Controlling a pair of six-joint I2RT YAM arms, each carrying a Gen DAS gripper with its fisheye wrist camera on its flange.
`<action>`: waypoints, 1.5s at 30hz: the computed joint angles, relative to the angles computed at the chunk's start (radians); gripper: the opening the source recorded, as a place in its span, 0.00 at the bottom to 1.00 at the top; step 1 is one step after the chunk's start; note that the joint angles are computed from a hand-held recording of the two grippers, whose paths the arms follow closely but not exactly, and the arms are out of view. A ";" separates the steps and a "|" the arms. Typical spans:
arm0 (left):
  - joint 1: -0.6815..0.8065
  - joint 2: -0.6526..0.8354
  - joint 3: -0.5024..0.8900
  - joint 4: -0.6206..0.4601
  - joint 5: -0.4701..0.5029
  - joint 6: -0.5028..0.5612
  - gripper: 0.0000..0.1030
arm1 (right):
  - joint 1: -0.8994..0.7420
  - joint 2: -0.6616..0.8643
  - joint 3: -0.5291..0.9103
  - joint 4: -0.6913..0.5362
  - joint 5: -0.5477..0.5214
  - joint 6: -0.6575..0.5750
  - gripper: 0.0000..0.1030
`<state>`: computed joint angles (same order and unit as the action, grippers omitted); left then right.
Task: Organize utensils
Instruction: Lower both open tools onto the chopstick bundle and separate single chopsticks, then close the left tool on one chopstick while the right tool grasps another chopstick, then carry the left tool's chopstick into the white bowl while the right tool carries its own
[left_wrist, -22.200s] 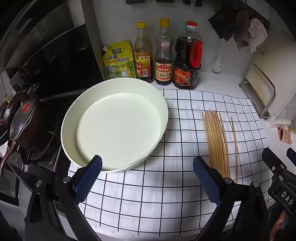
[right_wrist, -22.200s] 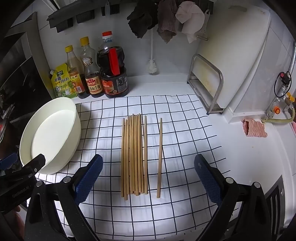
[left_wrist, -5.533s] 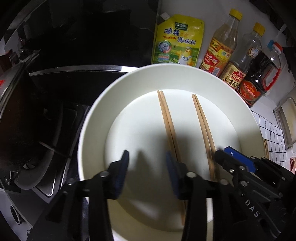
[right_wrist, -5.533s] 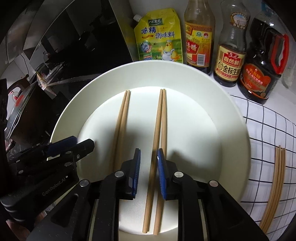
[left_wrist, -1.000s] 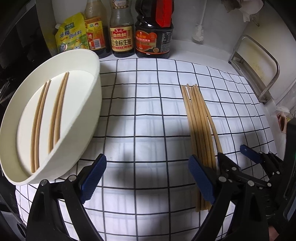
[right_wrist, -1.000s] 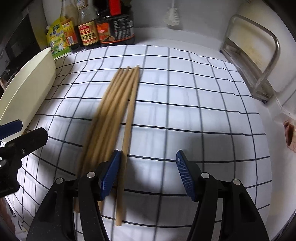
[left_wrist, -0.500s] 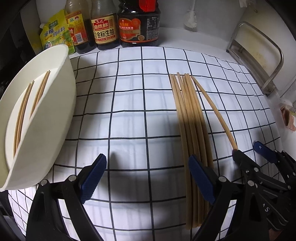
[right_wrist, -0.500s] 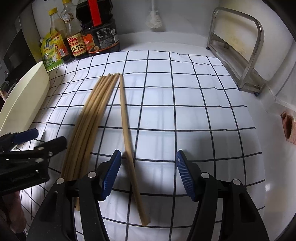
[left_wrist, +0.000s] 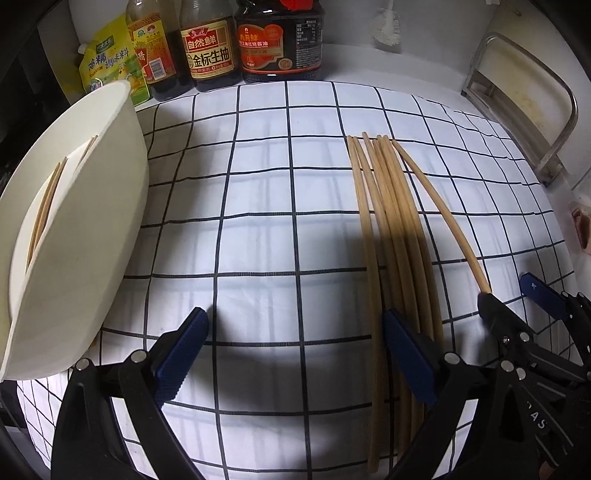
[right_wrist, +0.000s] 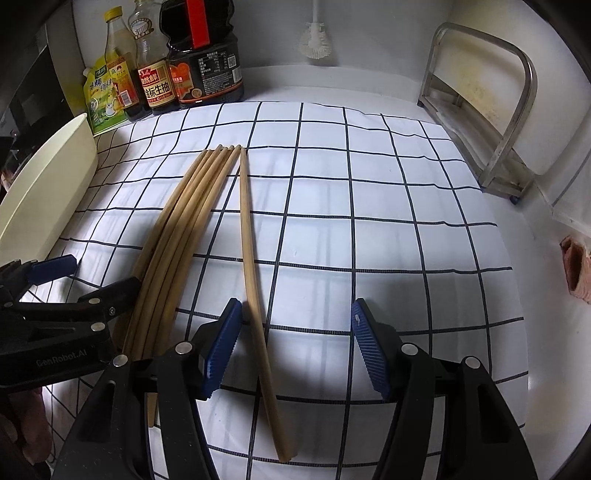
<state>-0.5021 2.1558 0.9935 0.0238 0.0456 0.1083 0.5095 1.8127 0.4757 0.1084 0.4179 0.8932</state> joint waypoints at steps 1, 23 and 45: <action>0.001 -0.001 -0.002 0.003 0.003 0.001 0.86 | 0.000 0.003 0.001 0.005 0.000 -0.005 0.57; 0.022 -0.100 -0.031 -0.090 0.103 0.064 0.07 | 0.028 -0.119 -0.001 -0.078 -0.036 0.048 0.06; 0.478 -0.212 0.266 -0.385 0.293 0.267 0.07 | 0.135 0.133 0.765 -0.340 -0.050 -0.116 0.06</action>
<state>-0.0244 1.9437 1.2596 -0.3615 0.3385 0.3751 0.6444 1.9457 1.2409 -0.2317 0.3679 0.7771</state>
